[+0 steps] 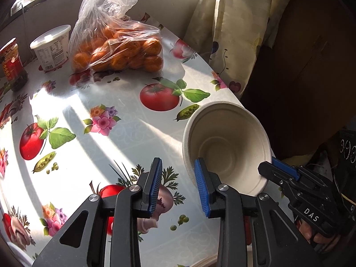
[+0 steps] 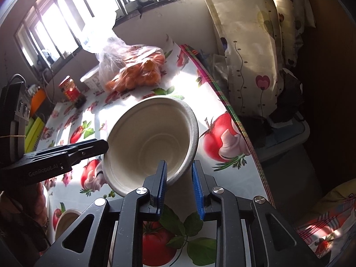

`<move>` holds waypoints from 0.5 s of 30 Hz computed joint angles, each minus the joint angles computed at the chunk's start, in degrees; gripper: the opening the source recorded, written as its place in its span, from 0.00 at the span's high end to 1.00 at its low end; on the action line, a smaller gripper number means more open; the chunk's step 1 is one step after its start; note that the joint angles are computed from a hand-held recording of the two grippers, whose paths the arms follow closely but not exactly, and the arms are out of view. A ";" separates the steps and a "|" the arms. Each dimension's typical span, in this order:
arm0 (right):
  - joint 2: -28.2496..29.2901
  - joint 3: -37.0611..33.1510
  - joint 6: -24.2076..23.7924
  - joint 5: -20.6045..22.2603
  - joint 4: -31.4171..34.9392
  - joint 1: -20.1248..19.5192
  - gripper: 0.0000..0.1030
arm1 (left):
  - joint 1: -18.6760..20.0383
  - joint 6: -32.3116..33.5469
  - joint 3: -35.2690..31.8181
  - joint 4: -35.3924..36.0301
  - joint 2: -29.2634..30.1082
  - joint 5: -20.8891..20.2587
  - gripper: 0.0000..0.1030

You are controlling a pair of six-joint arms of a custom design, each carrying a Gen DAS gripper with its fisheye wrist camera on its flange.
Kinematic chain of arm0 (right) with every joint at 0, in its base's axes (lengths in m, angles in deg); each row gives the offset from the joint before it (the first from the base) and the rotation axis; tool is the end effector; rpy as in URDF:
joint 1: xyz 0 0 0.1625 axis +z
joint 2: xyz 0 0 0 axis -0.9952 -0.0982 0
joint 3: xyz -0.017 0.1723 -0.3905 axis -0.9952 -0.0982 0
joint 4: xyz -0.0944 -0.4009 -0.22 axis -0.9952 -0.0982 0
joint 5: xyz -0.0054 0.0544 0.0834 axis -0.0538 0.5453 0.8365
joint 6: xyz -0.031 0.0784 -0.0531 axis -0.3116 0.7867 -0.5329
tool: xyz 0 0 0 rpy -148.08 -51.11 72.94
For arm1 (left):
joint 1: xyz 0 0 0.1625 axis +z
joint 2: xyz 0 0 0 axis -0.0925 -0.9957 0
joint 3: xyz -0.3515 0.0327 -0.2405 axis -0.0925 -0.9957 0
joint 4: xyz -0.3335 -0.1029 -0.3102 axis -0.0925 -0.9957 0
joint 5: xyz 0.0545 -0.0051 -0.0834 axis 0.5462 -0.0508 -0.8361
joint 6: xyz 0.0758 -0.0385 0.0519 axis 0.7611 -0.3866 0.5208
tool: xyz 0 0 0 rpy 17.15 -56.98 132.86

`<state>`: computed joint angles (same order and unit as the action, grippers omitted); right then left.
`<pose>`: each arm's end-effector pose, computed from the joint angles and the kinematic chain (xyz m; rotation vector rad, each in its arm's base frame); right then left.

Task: Organize plates and bowls
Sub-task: 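Close the left gripper on a bowl rim while the right gripper grips another bowl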

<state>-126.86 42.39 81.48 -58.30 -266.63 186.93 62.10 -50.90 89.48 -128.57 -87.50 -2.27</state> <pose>0.1723 -0.4834 0.1528 -0.2820 -2.2813 1.1404 -0.2337 -0.6507 0.0937 1.1972 2.6074 -0.1407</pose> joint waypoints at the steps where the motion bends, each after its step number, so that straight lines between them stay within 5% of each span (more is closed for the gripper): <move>1: 0.01 0.02 -0.05 0.03 -0.08 0.00 0.78 | -0.02 0.01 -0.06 0.26 0.02 -0.06 0.74; 15: 0.78 -0.64 0.26 0.10 -0.10 0.17 0.78 | -0.08 -0.89 -0.56 1.56 0.64 -0.61 0.88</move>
<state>-126.08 41.75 81.74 -58.20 -266.73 187.10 62.02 -51.79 88.92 -127.00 -86.86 -2.88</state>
